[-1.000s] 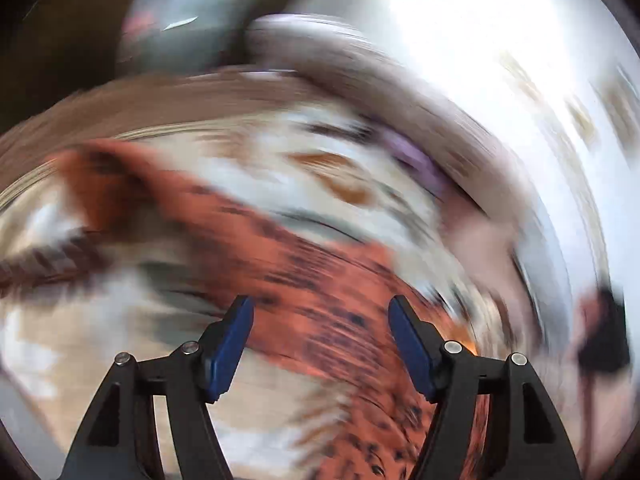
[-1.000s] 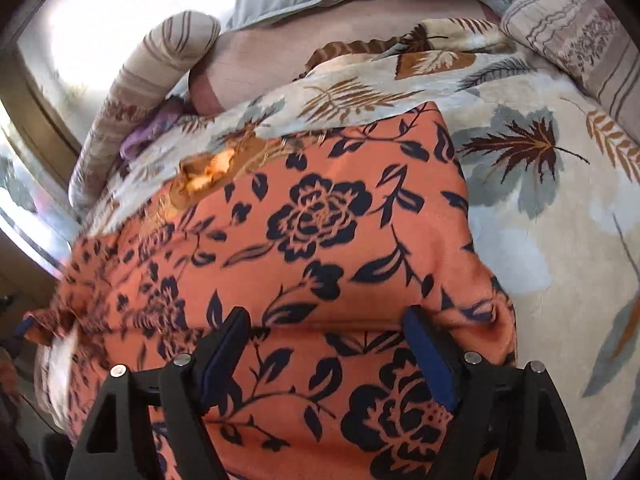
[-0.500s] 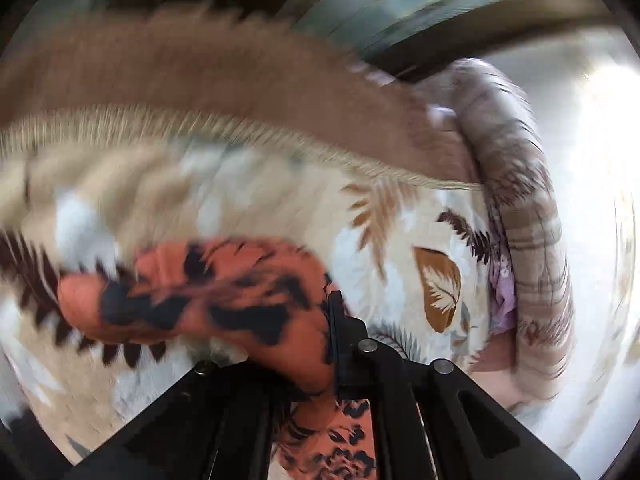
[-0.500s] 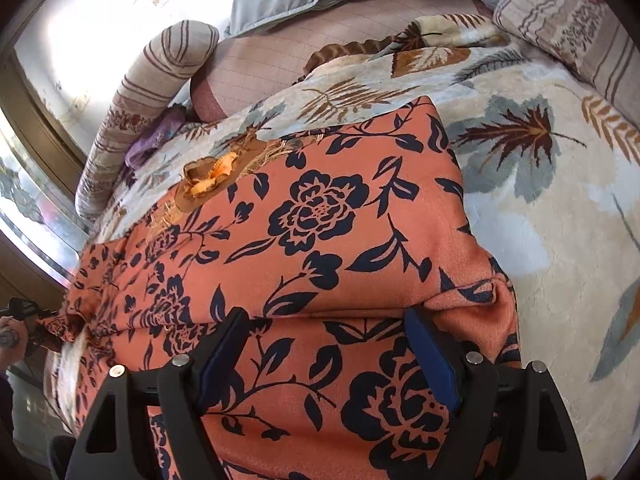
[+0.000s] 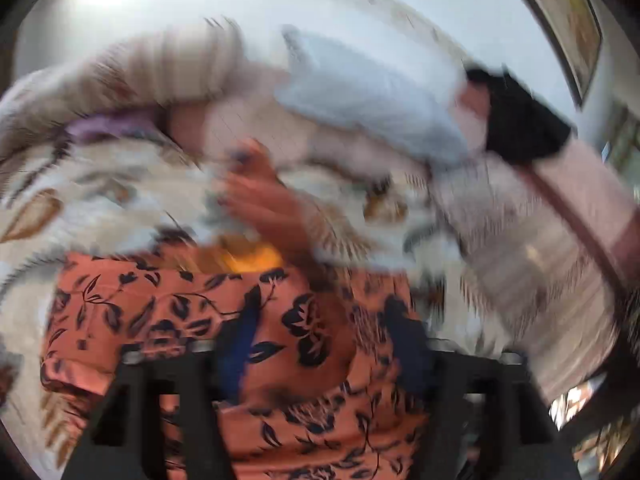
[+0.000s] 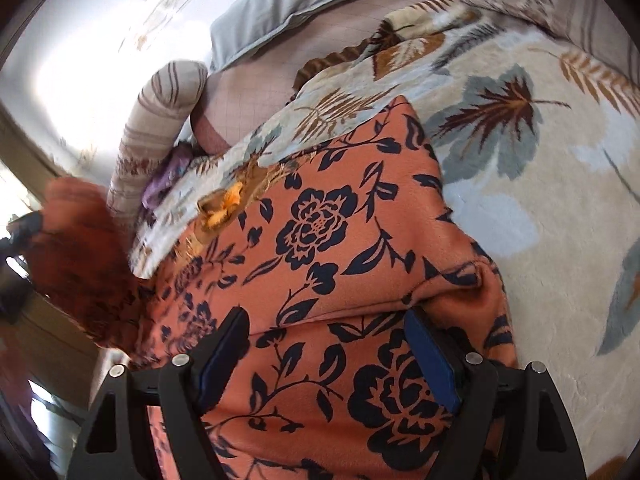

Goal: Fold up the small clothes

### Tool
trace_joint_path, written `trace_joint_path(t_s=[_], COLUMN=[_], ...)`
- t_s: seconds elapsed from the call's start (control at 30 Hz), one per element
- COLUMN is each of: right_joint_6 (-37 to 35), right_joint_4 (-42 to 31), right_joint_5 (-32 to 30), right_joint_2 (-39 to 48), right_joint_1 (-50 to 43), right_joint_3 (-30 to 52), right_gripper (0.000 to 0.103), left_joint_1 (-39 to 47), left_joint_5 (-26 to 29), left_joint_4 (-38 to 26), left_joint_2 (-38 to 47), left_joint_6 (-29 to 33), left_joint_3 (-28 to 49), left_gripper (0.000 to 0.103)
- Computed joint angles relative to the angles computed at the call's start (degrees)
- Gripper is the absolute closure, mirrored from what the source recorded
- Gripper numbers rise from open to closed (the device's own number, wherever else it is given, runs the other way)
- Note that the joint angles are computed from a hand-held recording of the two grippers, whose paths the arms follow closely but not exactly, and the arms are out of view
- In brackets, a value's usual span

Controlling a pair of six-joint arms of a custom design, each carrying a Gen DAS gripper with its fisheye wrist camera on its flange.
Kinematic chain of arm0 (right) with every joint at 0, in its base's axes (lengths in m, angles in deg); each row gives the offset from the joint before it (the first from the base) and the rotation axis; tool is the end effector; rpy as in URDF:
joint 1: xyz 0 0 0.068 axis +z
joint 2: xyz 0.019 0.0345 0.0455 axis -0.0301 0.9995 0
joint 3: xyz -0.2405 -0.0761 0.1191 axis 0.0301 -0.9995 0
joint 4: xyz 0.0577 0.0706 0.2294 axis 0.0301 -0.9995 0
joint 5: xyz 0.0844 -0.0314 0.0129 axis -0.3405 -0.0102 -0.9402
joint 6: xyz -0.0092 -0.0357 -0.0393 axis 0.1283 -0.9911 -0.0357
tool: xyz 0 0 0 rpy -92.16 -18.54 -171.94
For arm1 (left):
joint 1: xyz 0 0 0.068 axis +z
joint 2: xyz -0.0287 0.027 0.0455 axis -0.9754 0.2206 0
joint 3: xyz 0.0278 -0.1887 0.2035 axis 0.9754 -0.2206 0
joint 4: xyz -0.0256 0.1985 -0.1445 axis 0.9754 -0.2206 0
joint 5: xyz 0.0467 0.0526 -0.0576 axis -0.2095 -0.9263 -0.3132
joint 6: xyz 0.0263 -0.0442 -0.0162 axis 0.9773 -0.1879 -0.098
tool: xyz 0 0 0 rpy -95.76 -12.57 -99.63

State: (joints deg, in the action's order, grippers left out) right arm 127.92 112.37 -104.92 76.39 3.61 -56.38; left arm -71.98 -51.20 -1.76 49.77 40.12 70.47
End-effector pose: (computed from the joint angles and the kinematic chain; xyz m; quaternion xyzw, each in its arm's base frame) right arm 0.2859 0.0395 0.1084 0.1868 0.8759 0.3091 0.3199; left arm 0.3504 0.0130 0.2292 0.1209 0.9055 -0.2277 0.3371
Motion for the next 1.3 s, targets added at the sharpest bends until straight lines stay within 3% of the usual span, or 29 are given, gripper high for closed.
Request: trace_joint_path(t_s=[0.07,0.17,0.33,0.43,0.57,0.6,0.67,0.7,0.73,0.83,0.97,1.07,1.13,1.23,1.3], right_joint_6=[1.0,2.7,3.8,5.5,1.2,-1.6,-7.8,-10.7,-12.6,-17.7,-19.7,-19.7,-18.1,-13.6,-13.4], right_joint_4=[1.4,2.6,-0.1,-4.8,-21.0,-27.0,-37.5,-42.1,-45.0,-48.3,-46.8,-44.8,-45.1,-41.8,-39.7], right_joint_5=[-1.8,-5.4,-7.8,-8.1,-4.8,-3.0,1.8,3.6,3.7,12.6,22.2,21.6,22.5,17.6,18.6], right_joint_2=[-1.0,-2.5,-3.1,1.2,8.4,10.8,13.3,14.0,14.2,9.1,0.5,2.1,7.6,9.4,6.3], right_joint_1=[-1.1,-2.5,-2.4,-2.7,-1.2,-0.1,2.6,3.8,4.4,7.1,8.9,8.2,7.4,5.4,4.7], right_joint_3=[-1.4,-2.7,1.7,9.1,22.9,27.6,35.1,38.4,40.5,41.7,39.3,37.1,37.2,33.4,30.5], right_gripper=[0.02,0.02,0.02,0.02,0.021,0.024,0.048,0.083,0.091,0.092,0.092,0.087,0.082,0.079,0.078], left_joint_1=[-1.6,5.5,19.3,25.7,30.1,30.6,31.0,31.0,31.0,31.2,30.9,28.3,25.2,18.6,18.3], left_joint_5=[-5.0,-3.4,-3.6,-3.0,-2.1,-1.7,-1.5,-1.5,-1.4,-0.5,1.6,0.4,-3.5,-20.1,-20.6], left_joint_4=[1.4,-2.0,0.5,-0.5,-2.5,-3.3,-5.6,-5.3,-5.0,-5.9,-6.3,-5.6,-5.1,-6.3,-2.1], left_joint_2=[1.7,3.6,3.8,9.9,17.7,19.5,22.1,23.0,23.4,23.7,21.7,22.2,23.3,28.9,27.1], left_joint_6=[1.3,4.0,6.4,6.2,6.1,6.6,8.0,8.1,8.3,8.8,8.3,6.2,6.1,11.0,10.0], left_joint_3=[-3.0,-1.4,-1.4,2.8,8.2,9.3,11.5,11.6,11.5,12.4,13.1,14.4,15.2,18.2,15.1], left_gripper=[0.033,0.033,0.03,0.03,0.03,0.03,0.03,0.03,0.03,0.03,0.03,0.03,0.029,0.025,0.024])
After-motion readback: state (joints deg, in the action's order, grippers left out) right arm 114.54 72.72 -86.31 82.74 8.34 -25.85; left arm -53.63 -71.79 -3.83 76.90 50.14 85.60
